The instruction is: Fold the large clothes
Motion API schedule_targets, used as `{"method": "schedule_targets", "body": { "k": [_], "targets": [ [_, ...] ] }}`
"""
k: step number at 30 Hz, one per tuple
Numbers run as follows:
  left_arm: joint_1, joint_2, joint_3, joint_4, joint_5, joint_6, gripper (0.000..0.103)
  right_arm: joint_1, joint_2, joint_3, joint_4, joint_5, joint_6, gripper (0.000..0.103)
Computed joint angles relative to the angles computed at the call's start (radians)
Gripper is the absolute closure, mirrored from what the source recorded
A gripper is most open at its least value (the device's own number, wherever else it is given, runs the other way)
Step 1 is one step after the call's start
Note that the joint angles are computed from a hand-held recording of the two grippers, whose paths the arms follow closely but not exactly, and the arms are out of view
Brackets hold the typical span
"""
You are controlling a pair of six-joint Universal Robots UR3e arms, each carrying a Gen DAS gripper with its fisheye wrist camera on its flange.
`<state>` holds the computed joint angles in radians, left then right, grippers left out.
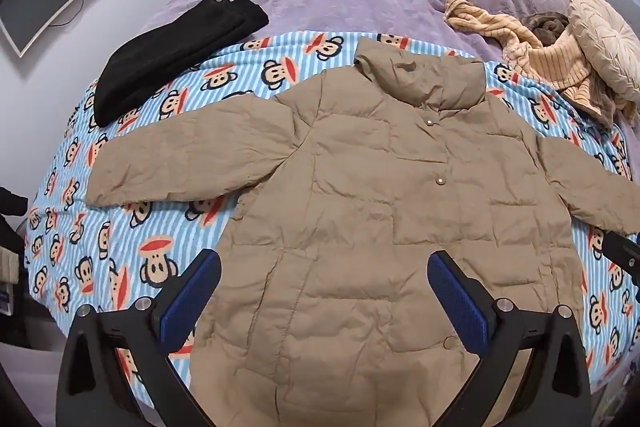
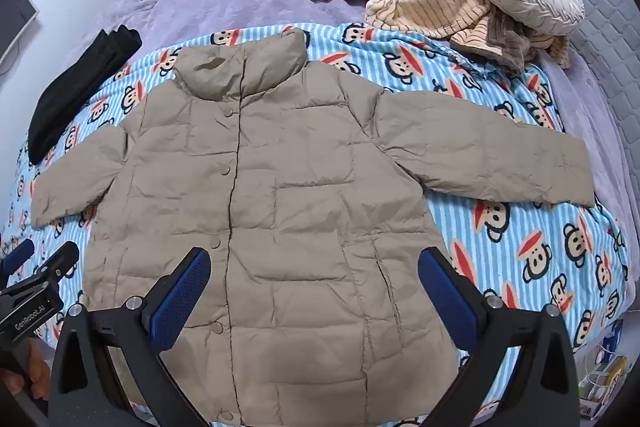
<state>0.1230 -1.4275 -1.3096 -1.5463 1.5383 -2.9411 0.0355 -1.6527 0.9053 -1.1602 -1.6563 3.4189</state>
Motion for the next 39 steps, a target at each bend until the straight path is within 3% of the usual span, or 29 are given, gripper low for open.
{"method": "schedule_targets", "body": {
  "k": [4,7,9,12,39],
  "targets": [
    [0.096,-0.014,0.060,-0.060,-0.056,0.088,0.000,-0.015,-0.012,0.002,0.012,0.000,-0.004,0.000],
    [0.143,-0.042,0.107,-0.092,-0.092,0.136,0.000,0.043,0.075,-0.099,0.032,-0.021,0.053,0.000],
    [0.125,-0.070,0.142,-0.095,-0.067,0.117,0.000,0.047,0.063,-0.082,0.018,-0.025,0.041,0.000],
    [0.025,-0.030,0.087,-0.051,-0.015,0.001,0.000,0.022,0.030,-0.047,0.010,-0.010,0.008,0.000],
    [-0.018,-0.019,0.077,-0.045,0.006,-0.040,0.000,0.013,0.046,-0.071,0.009,-0.003,-0.008,0.000]
  ]
}}
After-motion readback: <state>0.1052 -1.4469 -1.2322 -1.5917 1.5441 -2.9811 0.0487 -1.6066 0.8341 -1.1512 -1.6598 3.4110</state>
